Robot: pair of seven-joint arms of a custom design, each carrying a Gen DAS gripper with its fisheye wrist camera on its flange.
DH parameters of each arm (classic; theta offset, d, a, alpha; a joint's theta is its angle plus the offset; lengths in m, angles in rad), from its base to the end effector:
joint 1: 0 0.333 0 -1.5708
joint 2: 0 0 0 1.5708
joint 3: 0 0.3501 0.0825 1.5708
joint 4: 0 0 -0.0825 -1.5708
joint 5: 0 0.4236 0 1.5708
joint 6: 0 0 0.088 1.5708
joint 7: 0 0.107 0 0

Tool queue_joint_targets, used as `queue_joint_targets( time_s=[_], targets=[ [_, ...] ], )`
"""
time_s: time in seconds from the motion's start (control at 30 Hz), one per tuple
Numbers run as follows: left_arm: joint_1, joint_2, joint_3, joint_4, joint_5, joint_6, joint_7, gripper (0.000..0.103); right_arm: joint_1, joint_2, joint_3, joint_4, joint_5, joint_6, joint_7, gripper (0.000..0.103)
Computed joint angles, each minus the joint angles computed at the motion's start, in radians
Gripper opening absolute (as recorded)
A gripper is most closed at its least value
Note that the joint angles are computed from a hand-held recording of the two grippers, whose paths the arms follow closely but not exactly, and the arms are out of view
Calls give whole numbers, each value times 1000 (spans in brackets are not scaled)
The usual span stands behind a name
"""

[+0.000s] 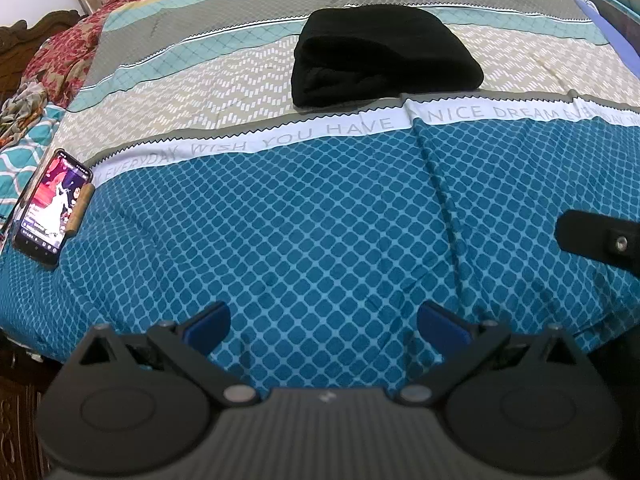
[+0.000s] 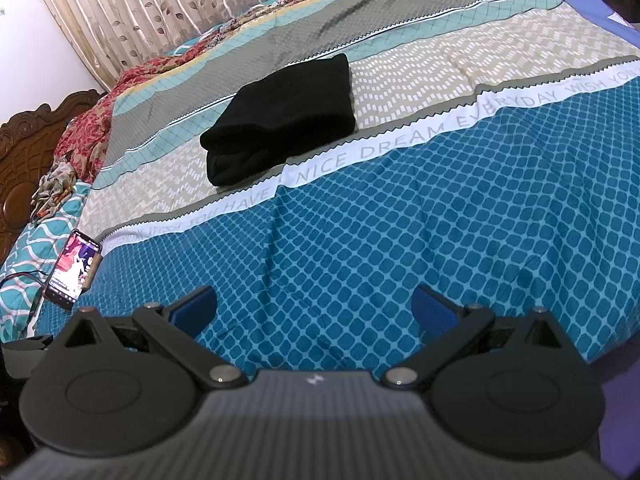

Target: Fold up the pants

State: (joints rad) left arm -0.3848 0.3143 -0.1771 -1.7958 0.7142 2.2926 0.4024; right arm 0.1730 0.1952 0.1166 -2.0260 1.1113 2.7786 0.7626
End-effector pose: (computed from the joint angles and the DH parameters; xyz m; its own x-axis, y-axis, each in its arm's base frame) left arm 0.6062 -0.3524 0.4114 0.2241 -0.9645 -0.1393 -0.8525 -0.1248 -0.5076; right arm 0.6371 0.1452 0.4057 0.2669 -0.8624 -0.4301 -0.8060 0.0449 -0.5902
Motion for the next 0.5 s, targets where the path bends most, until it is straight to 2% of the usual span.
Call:
queue_joint_targets(
  time_s=[0.5],
  targets=[
    [6, 1, -2, -7, -24, 13, 15, 103, -2, 4, 1, 1, -1, -2, 3, 103]
  ],
)
